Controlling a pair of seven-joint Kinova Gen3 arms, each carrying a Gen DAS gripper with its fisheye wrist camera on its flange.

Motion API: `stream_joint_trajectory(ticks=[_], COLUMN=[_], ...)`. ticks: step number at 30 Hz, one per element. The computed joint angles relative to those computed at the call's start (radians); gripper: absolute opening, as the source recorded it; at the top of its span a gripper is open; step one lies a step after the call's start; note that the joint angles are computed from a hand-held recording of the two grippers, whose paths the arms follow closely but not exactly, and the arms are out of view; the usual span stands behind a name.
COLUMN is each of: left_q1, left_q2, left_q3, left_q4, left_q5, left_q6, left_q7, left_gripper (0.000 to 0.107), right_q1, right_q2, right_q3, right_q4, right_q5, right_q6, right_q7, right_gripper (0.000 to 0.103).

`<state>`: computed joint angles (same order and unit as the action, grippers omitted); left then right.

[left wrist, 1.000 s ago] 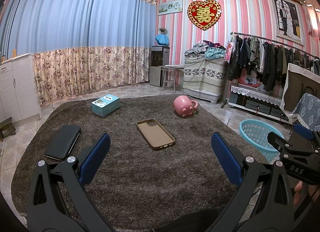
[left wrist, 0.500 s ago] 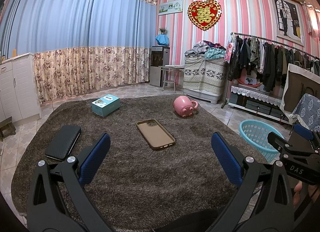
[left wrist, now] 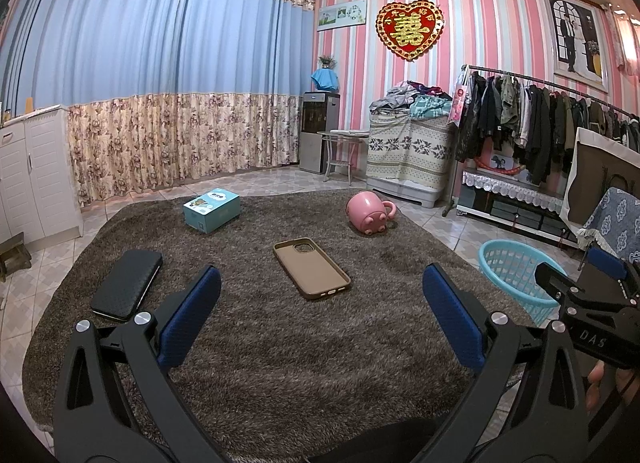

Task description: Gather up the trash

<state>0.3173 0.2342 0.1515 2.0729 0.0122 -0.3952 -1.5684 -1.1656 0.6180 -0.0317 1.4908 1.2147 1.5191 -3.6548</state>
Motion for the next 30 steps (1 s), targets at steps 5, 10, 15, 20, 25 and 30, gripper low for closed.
stream_joint_trajectory(ticks=[5,10,15,20,25,30], left_q1=[0.004,0.012,0.013,0.010,0.012,-0.009], left_q2=[0.002,0.000,0.007,0.012,0.001,-0.013], left_q3=[-0.004,-0.008,-0.010,-0.010,-0.010,-0.001], left_q4=[0.000,0.002,0.006,0.002,0.003,-0.006], left_q5=[0.007,0.020,0.024,0.025,0.035,0.010], left_q6=[-0.004,-0.008,-0.032,-0.040,-0.026,0.002], left_q7=[-0.003,-0.013,-0.021,-0.026,-0.029,0.003], left_gripper=[0.098,0.098,0.098,0.098,0.098,0.098], right_q1=[0.002,0.001,0.003,0.004,0.006,0.006], right_q2=[0.000,0.002,0.000,-0.005,-0.006,-0.005], right_q3=[-0.001,0.001,0.000,-0.004,-0.005,-0.006], right_q4=[0.006,0.003,0.013,0.021,0.023,0.021], right_q5=[0.004,0.005,0.016,0.021,0.022,0.021], right_q6=[-0.004,-0.004,-0.013,-0.014,-0.016,-0.014], right_q7=[-0.004,-0.006,-0.008,-0.010,-0.014,-0.011], right_gripper=[0.098,0.098,0.098,0.098,0.099,0.098])
